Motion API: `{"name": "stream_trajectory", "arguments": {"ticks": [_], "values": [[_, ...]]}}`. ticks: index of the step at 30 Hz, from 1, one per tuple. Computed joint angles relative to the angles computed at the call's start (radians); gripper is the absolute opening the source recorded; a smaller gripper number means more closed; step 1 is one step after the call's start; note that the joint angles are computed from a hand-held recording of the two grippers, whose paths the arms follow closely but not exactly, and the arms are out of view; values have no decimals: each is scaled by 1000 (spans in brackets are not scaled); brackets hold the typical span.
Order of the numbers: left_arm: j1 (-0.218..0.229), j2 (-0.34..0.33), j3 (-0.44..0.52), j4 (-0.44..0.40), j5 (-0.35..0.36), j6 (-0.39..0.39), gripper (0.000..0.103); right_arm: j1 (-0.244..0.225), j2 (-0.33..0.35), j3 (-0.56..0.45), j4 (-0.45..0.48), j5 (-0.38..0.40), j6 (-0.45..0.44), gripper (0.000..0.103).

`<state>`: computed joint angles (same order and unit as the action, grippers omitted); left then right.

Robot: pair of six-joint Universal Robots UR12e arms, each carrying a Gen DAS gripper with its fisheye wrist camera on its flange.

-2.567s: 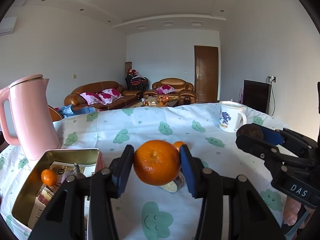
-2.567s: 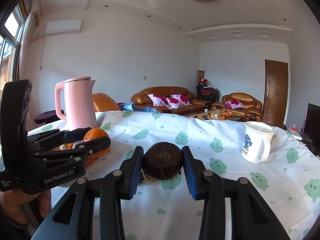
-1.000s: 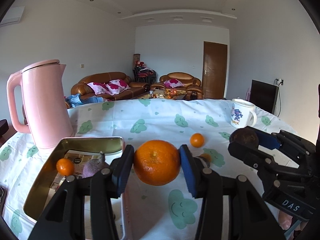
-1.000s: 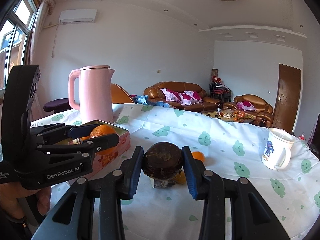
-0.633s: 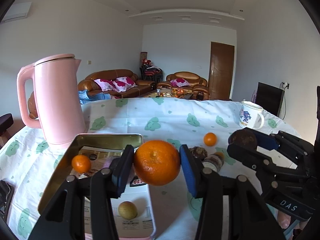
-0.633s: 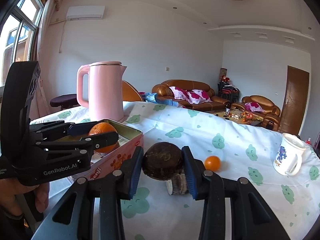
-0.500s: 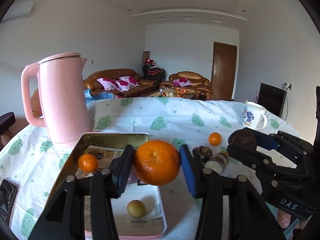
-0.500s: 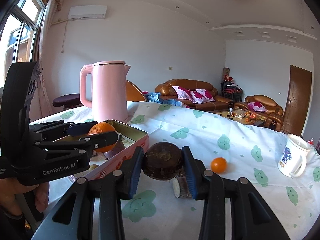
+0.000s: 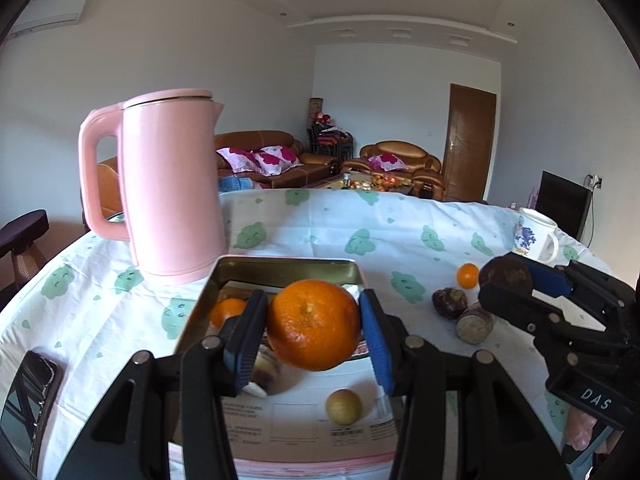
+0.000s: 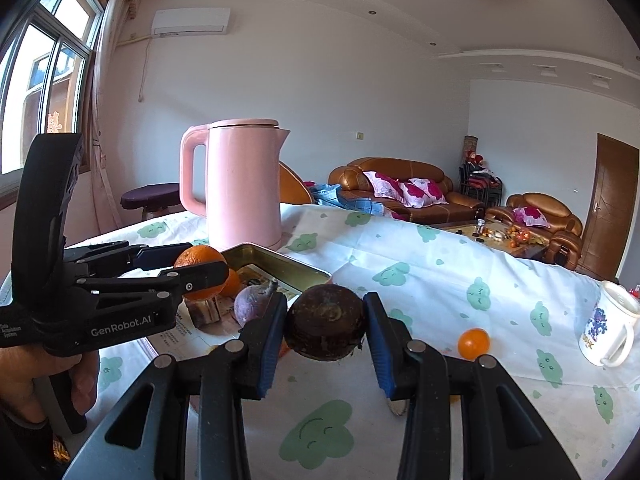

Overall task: Organize fruits
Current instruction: 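Carry the orange with the left tool while the right tool carries the brown fruit over the tin box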

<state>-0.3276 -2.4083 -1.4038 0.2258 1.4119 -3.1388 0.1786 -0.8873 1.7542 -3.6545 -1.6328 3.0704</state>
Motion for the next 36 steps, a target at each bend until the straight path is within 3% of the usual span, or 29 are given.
{"name": "stream_trajectory", "arguments": {"ticks": [11, 36], "values": [[18, 9, -17, -7, 36, -16, 49, 18, 16, -48, 35, 34, -19, 41], [35, 17, -31, -48, 42, -14, 49, 36, 60, -136, 166, 87, -25, 41]]}}
